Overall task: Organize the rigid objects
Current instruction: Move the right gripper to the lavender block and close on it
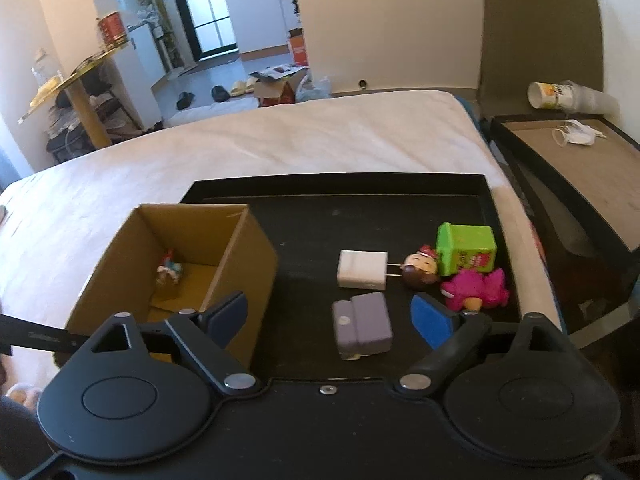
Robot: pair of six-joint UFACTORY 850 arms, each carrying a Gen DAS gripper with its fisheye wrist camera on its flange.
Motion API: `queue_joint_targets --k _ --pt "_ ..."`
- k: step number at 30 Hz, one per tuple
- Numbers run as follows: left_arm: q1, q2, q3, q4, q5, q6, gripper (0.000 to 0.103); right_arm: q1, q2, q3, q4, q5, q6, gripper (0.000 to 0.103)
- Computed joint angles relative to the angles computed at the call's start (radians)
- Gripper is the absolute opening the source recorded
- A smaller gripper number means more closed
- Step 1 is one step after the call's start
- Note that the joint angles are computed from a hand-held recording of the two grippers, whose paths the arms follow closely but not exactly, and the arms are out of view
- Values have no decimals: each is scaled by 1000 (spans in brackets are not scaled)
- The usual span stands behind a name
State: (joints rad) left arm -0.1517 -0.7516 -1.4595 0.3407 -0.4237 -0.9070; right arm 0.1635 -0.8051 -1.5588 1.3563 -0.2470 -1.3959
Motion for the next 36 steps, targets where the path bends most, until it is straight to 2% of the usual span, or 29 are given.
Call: queue_joint_targets --k 10,17,28,30,32,36 --pt "2 -1 0 -5 3 1 12 -3 -48 -18 31 48 -26 90" --pt "2 -1 2 0 5 -6 12 10 -102 -80 -195 76 142 90" --pt "5 -1 0 -9 5 4 12 31 -170 -182 -656 42 557 87" --pt "5 -1 1 -6 5 3 12 33 -183 -202 -733 26 625 80" --pt "5 -1 2 -6 8 1 12 32 -199 -229 -808 -15 693 46" --pt "4 -2 1 -4 7 0 12 29 -195 -230 -879 -50 770 44"
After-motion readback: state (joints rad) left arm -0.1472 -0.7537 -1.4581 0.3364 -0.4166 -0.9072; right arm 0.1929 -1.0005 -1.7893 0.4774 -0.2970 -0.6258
